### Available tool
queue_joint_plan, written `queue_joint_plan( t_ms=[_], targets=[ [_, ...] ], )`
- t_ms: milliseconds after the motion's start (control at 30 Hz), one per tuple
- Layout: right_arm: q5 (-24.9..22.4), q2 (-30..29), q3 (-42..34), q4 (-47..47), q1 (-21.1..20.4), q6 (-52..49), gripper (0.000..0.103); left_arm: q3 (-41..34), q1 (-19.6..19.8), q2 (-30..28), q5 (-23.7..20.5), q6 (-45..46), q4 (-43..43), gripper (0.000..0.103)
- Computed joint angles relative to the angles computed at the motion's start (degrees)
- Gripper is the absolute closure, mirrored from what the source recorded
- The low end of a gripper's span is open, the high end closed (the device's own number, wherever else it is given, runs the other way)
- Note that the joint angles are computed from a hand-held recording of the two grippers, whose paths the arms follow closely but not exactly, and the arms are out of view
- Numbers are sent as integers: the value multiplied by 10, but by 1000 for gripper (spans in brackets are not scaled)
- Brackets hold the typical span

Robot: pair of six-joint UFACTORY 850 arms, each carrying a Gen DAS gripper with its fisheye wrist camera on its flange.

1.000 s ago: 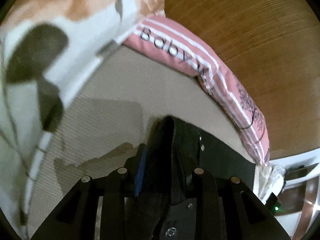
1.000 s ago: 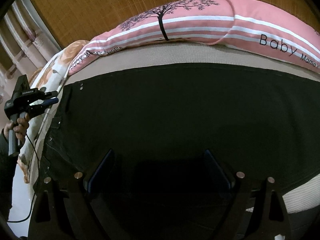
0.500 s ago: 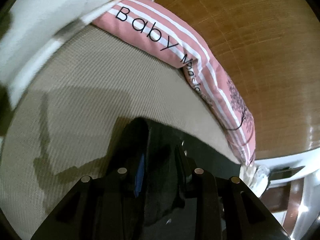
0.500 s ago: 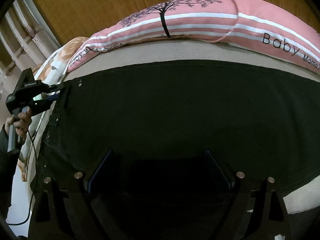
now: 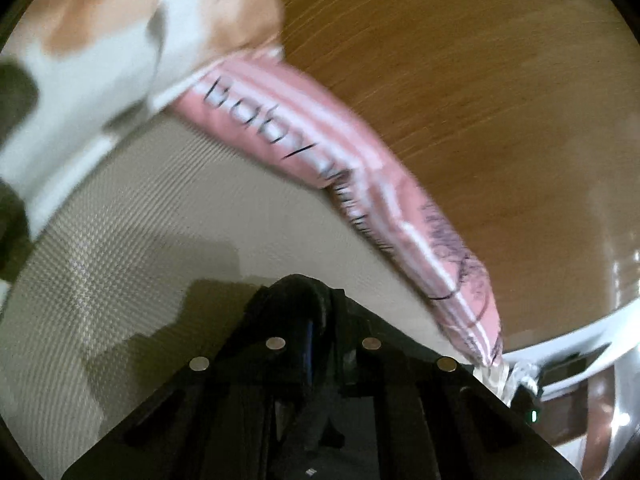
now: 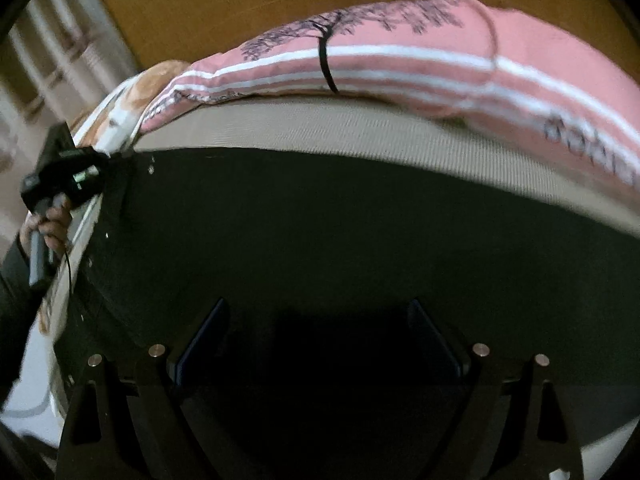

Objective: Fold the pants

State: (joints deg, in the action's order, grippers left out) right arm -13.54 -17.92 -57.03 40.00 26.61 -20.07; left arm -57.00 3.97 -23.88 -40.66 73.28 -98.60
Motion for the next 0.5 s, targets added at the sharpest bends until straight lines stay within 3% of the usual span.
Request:
queue_joint_plan(
  t_ms=[167, 400, 500],
  targets=[
    [-108, -51, -81, 50, -55, -185, 14, 37, 1, 60, -25, 54, -25, 96],
    [-264, -174, -264, 9, -94, -273, 14, 61, 4, 108, -32, 61, -13, 96],
    [-365, -240, -357, -6, -103, -301, 14, 54, 3, 107, -22, 44, -1, 96]
  ],
)
